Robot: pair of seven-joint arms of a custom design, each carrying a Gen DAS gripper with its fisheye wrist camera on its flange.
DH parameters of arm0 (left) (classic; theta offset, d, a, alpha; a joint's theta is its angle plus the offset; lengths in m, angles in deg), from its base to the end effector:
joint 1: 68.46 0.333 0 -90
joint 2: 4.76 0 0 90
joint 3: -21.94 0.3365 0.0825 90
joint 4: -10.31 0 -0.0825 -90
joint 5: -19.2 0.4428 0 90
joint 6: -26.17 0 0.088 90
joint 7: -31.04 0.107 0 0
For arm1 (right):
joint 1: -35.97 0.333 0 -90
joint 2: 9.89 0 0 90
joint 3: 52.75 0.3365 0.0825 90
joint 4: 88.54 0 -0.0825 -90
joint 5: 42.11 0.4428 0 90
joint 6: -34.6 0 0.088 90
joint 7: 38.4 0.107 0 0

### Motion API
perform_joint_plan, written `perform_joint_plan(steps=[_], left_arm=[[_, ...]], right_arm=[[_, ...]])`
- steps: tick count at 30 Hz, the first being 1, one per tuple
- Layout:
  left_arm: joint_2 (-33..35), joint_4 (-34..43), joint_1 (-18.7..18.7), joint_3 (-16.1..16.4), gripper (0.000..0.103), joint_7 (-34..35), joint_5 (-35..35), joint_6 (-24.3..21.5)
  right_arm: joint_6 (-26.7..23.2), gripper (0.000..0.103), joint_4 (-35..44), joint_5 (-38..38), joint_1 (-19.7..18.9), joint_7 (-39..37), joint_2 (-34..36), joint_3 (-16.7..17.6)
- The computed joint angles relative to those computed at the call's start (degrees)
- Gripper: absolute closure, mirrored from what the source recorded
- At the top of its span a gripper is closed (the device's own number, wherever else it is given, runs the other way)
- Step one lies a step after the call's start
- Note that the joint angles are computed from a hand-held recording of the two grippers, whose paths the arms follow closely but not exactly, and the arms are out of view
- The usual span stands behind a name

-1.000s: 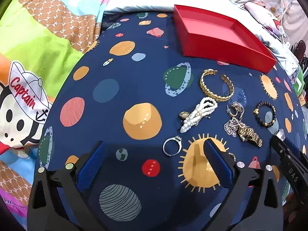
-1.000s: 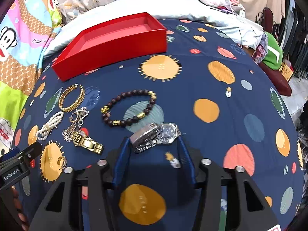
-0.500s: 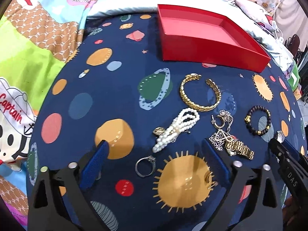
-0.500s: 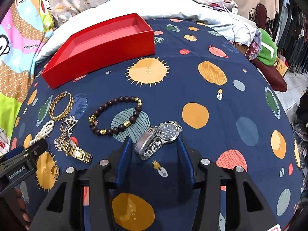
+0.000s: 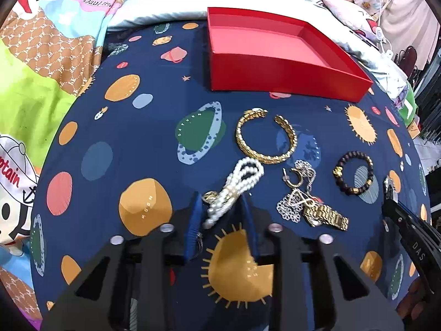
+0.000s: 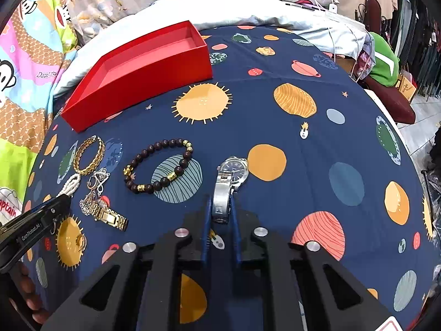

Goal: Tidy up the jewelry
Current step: 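Grasp the silver watch with the right tool while the left tool approaches the pearl bracelet, then grasp the white pearl bracelet with the left tool while the right tool lifts the watch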

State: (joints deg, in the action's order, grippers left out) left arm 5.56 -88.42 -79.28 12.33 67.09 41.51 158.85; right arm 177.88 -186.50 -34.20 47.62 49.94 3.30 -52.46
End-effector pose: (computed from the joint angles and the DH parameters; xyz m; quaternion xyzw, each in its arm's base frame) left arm 0.6709 -0.2341 0.5228 -0.8032 0.5389 -0.1808 0.1783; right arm 0.7157 0.1501 0.5151 -0.7274 0.6258 -0.1343 0.2474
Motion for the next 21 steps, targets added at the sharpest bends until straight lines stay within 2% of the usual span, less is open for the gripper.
perform_joint_plan(steps=[8,18,19,21], left_arm=[[-2.4,-2.59,0.01,-0.34,0.082,-0.65,-0.77,1.52],[-6.29,-5.39,0.27,-0.79,0.083,-1.73,-0.28,3.61],[-6.61,-5.58,0.3,-0.83,0.088,-1.81,-0.18,3.83],[-7.28,-6.0,0.42,-0.91,0.091,-1.74,-0.43,4.37]], right_arm=[[0.49,0.093,-2.42,1.2,-0.57,-2.41,-2.12,0.2],[2.27,0.092,-4.29,6.18,-1.2,-7.07,-5.73,1.07],[2.42,0.093,-4.46,6.86,-1.23,-7.75,-6.15,1.18],[2.4,0.092,-4.63,7.82,-1.24,-8.69,-6.71,1.27]])
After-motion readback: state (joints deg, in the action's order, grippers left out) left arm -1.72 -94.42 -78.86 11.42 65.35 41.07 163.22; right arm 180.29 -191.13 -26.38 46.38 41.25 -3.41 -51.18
